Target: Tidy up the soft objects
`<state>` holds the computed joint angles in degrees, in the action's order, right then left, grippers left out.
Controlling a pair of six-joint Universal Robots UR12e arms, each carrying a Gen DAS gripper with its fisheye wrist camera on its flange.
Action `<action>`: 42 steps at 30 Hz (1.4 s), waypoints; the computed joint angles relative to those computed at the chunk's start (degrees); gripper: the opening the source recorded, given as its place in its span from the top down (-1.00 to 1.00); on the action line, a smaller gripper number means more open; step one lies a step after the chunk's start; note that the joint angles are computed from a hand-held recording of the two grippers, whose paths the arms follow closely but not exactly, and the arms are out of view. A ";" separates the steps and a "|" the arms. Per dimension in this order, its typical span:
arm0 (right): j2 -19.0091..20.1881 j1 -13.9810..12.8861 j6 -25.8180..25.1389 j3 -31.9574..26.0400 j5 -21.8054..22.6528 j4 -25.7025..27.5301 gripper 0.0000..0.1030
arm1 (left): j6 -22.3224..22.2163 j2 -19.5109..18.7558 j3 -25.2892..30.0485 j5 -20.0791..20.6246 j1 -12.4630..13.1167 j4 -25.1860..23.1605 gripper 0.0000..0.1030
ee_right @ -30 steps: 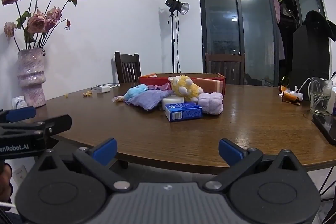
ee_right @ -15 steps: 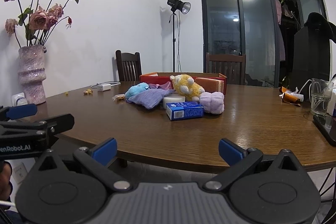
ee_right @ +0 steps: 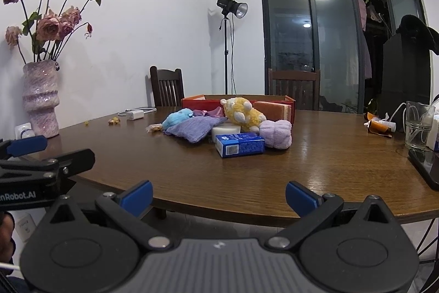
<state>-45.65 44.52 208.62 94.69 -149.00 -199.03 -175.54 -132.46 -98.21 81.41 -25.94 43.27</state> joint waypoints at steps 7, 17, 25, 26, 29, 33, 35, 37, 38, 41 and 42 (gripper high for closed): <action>-0.03 -0.08 -0.61 0.04 0.68 -0.04 -1.00 | -0.09 0.03 -0.02 -0.05 0.01 -0.04 -1.00; -0.15 -0.10 -0.76 0.13 0.76 0.14 -1.00 | -0.03 0.01 0.00 -0.23 0.15 -0.11 -1.00; -0.01 -0.22 -1.74 -0.08 1.11 -0.35 -1.00 | 0.49 -0.04 0.06 0.04 0.07 0.20 -1.00; 0.02 -0.21 -1.83 -0.13 1.08 -0.44 -1.00 | 0.49 -0.02 0.03 -0.12 0.09 0.27 -1.00; 0.04 -0.19 -1.55 -0.16 0.86 -0.50 -1.00 | 0.53 -0.01 0.01 -0.22 0.10 0.32 -1.00; -0.08 -0.27 -0.94 -0.02 1.00 -0.31 -1.00 | 0.37 0.01 -0.02 -0.14 0.07 0.18 -1.00; -0.03 -0.23 -1.12 -0.02 1.05 -0.48 -1.00 | 0.38 0.01 -0.02 -0.12 0.08 0.14 -1.00; 0.05 -0.20 -1.31 -0.10 1.03 -0.49 -1.00 | 0.56 0.03 -0.03 -0.13 0.12 -0.03 -1.00; 0.08 -0.19 -1.36 -0.13 1.01 -0.50 -1.00 | 0.56 0.06 0.00 -0.08 0.16 -0.20 -1.00; 0.00 -0.20 -0.71 0.11 0.90 -0.52 -1.00 | 0.19 0.14 -0.01 -0.02 0.24 -0.74 -1.00; -0.08 -0.22 -0.29 0.25 0.91 -0.42 -1.00 | 0.16 0.17 -0.03 -0.03 0.25 -0.92 -1.00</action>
